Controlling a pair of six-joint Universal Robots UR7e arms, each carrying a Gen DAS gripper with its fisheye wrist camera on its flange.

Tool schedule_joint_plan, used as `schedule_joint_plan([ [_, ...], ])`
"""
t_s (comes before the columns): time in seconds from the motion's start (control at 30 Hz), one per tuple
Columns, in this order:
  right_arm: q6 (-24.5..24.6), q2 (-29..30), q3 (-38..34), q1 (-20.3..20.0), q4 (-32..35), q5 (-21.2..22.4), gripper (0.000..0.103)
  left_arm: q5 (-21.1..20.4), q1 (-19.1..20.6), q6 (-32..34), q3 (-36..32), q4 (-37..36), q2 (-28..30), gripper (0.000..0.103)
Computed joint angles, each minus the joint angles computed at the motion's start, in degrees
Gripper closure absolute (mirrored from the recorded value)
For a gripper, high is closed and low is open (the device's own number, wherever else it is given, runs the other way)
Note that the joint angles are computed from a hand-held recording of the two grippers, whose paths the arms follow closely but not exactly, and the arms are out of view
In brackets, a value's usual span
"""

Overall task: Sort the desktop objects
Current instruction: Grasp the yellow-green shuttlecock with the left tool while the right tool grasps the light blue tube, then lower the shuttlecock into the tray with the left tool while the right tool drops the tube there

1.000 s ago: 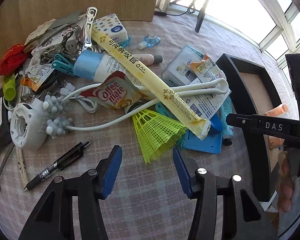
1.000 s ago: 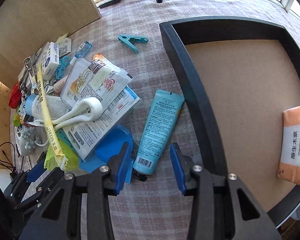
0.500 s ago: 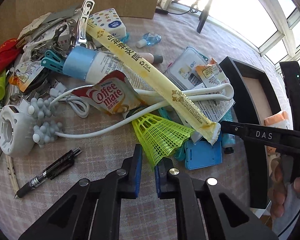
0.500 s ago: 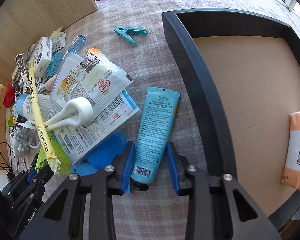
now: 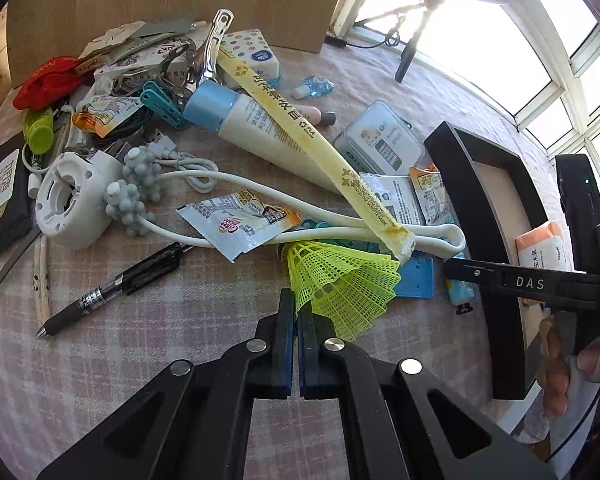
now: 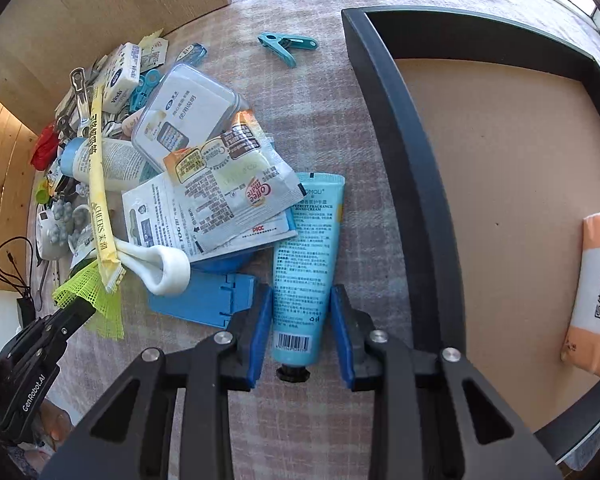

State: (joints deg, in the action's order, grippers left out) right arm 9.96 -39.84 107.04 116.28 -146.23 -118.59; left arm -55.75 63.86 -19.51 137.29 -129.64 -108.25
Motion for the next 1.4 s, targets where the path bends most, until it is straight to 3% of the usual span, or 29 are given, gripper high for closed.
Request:
schedule_joint_plan([
  [0.07,-0.4,-0.6,1.1,0.0,-0.6,-0.3,0.075,1.1,-1.7,-1.9,1.3,2.0,-2.5,0.102],
  [0.2,-1.4,-2.3,2.7,0.1,-2.2,0.6,0.075,-0.5,-3.0,-5.3,2.2,5.2,-7.1,0.103],
  [0.37,-4.9,-4.4,3.7,0.8,-4.1,0.4,0.075,2.7,-8.8,-8.8,1.1,9.1,-11.2,0.103],
  [0.57,-8.6,-10.0,5.3,1.5,-3.9,0.2,0.075,4.1,-14.4,-10.0,-0.3,7.3,-8.8,0.102],
  [0.8,-11.2,-6.7,-0.7,0.8,-5.5,-4.1,0.075,0.0,-16.8,-8.4,-0.5,-4.2,3.1,0.102],
  [1.07,-13.2,-11.1,-0.8,-4.8,-5.3,-8.2,0.075,-4.8,-18.1,-5.8,-3.2,-18.0,22.4,0.102],
  [1.23,-13.4,-12.1,-2.0,-8.4,-5.3,-8.1,0.075,-6.6,-17.5,-5.8,-6.2,-21.1,30.6,0.102],
  [1.4,-13.9,-11.9,-3.1,-10.1,-4.8,-8.7,0.074,-6.6,-18.9,-5.0,-7.8,-21.0,34.0,0.102],
])
